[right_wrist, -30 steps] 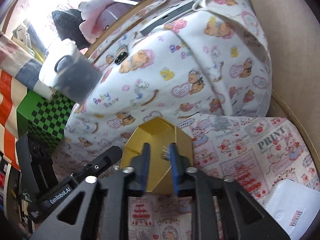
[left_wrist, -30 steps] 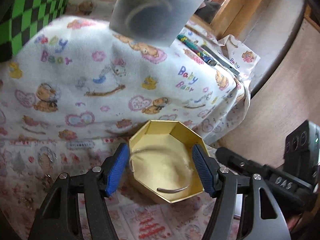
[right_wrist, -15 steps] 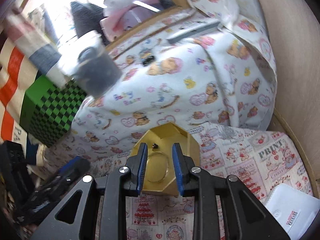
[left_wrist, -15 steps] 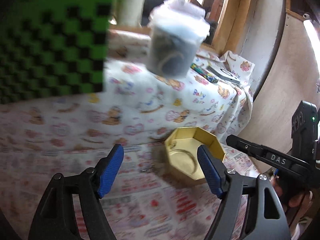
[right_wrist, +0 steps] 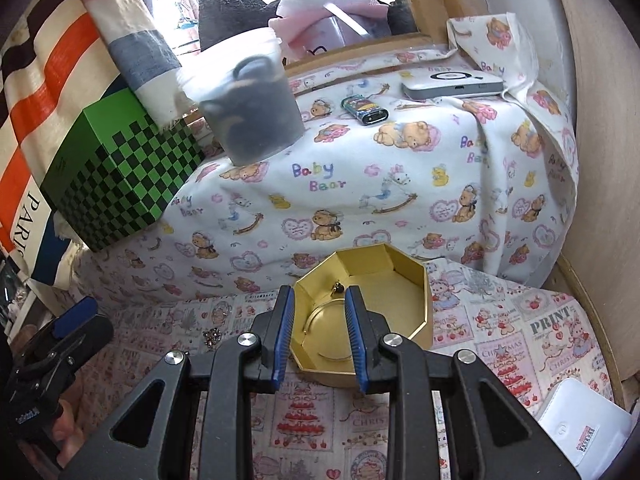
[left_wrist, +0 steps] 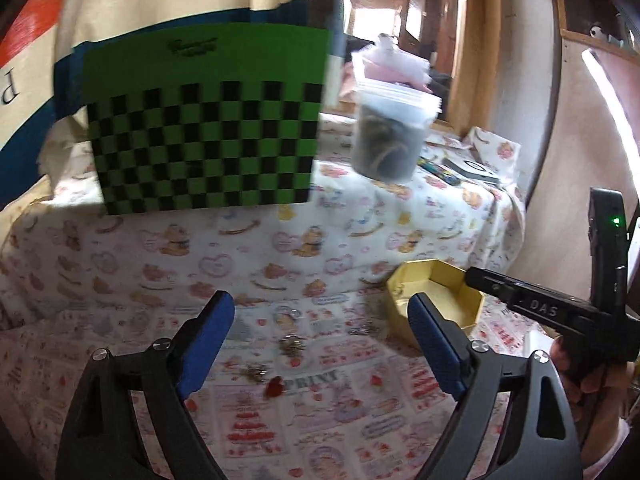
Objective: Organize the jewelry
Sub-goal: 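Drop the bangle into the yellow box with the left tool while the right tool drops the charm in, then grasp a small silver charm from the cloth with the left tool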
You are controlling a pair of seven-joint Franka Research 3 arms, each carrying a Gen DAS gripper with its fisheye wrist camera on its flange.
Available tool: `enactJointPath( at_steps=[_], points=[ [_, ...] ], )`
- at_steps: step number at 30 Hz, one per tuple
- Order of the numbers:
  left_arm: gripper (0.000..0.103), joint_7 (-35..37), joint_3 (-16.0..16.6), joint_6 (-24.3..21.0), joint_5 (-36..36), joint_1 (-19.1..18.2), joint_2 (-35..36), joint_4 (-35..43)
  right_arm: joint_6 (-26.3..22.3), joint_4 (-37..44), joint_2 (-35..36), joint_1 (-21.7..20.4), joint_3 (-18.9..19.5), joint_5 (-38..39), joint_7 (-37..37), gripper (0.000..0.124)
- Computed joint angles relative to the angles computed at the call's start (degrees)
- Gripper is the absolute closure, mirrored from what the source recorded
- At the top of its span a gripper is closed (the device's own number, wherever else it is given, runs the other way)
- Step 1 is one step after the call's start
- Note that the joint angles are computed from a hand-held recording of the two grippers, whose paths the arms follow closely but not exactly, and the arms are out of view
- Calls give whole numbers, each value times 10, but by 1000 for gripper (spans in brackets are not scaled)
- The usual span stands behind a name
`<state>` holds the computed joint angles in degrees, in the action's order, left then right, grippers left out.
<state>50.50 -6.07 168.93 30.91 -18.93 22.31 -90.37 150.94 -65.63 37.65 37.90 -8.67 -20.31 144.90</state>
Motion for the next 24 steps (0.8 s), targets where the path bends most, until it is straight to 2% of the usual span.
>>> enactJointPath(
  at_steps=[4, 7, 10, 13, 17, 20, 24],
  points=[
    [9, -77, 59, 3, 74, -37, -10, -11, 0, 3, 2, 14, -18, -25, 16, 75],
    [5, -125, 73, 2, 125, -41, -13, -14, -1, 5, 3, 19, -24, -42, 24, 73],
    [3, -176, 84, 9, 177, -42, -17, -22, 11, -3, -1, 24, -31, -59, 41, 62],
    [1, -242, 102, 10, 246, -51, -19, -25, 12, -1, 1, 30, -37, -77, 53, 56],
    [1, -256, 82, -8, 270, -31, -13, -22, -4, 13, 9, 31, -36, -91, 50, 56],
    [1, -234, 57, -10, 241, -7, -5, -22, -10, 21, 14, 28, -30, -91, 45, 55],
    [1, -223, 50, -9, 208, 6, 2, -24, -16, 28, 19, 26, -27, -90, 38, 52]
  ],
)
